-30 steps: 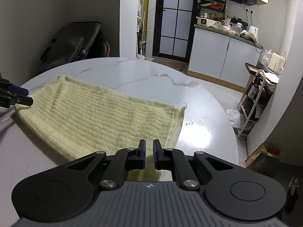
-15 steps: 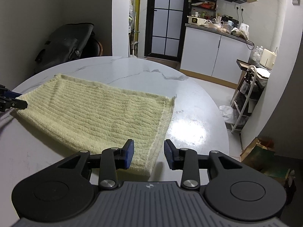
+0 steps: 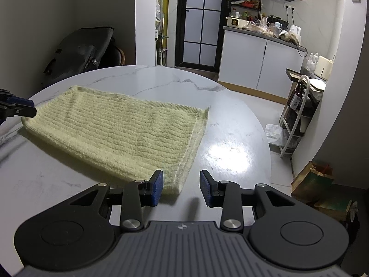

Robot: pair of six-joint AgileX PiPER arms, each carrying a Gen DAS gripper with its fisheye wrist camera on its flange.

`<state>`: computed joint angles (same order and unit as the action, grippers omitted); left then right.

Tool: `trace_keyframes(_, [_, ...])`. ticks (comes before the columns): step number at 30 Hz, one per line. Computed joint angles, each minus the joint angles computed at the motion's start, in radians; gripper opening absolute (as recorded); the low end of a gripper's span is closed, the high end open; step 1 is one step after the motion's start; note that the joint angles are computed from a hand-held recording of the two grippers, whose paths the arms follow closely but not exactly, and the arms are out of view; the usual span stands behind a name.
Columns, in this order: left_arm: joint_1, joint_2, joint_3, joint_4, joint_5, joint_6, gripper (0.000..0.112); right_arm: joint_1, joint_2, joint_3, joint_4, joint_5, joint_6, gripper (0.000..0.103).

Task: Fold towel
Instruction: 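Move both grippers to the short end of the folded towel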

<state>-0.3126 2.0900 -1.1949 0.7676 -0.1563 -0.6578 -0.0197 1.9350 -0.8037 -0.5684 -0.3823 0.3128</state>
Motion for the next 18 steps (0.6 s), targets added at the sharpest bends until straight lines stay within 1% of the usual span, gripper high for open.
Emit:
trace_keyframes(1, [-0.011, 0.006, -0.008, 0.048, -0.001, -0.044, 0.036, -0.006, -0.004, 0.005, -0.005, -0.005, 0.002, 0.039])
trace_keyframes(8, [-0.072, 0.038, -0.061, 0.257, 0.004, -0.244, 0.036, -0.045, -0.012, 0.02, -0.052, -0.033, 0.022, 0.039])
trace_keyframes(13, [-0.119, 0.075, -0.124, 0.555, 0.026, -0.534, 0.036, -0.077, -0.004, 0.0, -0.151, -0.051, 0.097, 0.039])
trace_keyframes(14, [-0.126, 0.081, -0.131, 0.574, 0.036, -0.553, 0.036, -0.083, -0.003, -0.002, -0.178, -0.06, 0.117, 0.039])
trace_keyframes(15, [-0.13, 0.084, -0.134, 0.553, 0.045, -0.533, 0.036, -0.088, -0.002, -0.005, -0.212, -0.075, 0.141, 0.039])
trace_keyframes(16, [-0.131, 0.087, -0.134, 0.517, 0.049, -0.503, 0.036, -0.091, -0.001, -0.007, -0.236, -0.085, 0.156, 0.039])
trace_keyframes(18, [-0.122, 0.085, -0.123, 0.387, 0.058, -0.385, 0.037, -0.095, 0.005, -0.007, -0.275, -0.121, 0.164, 0.039])
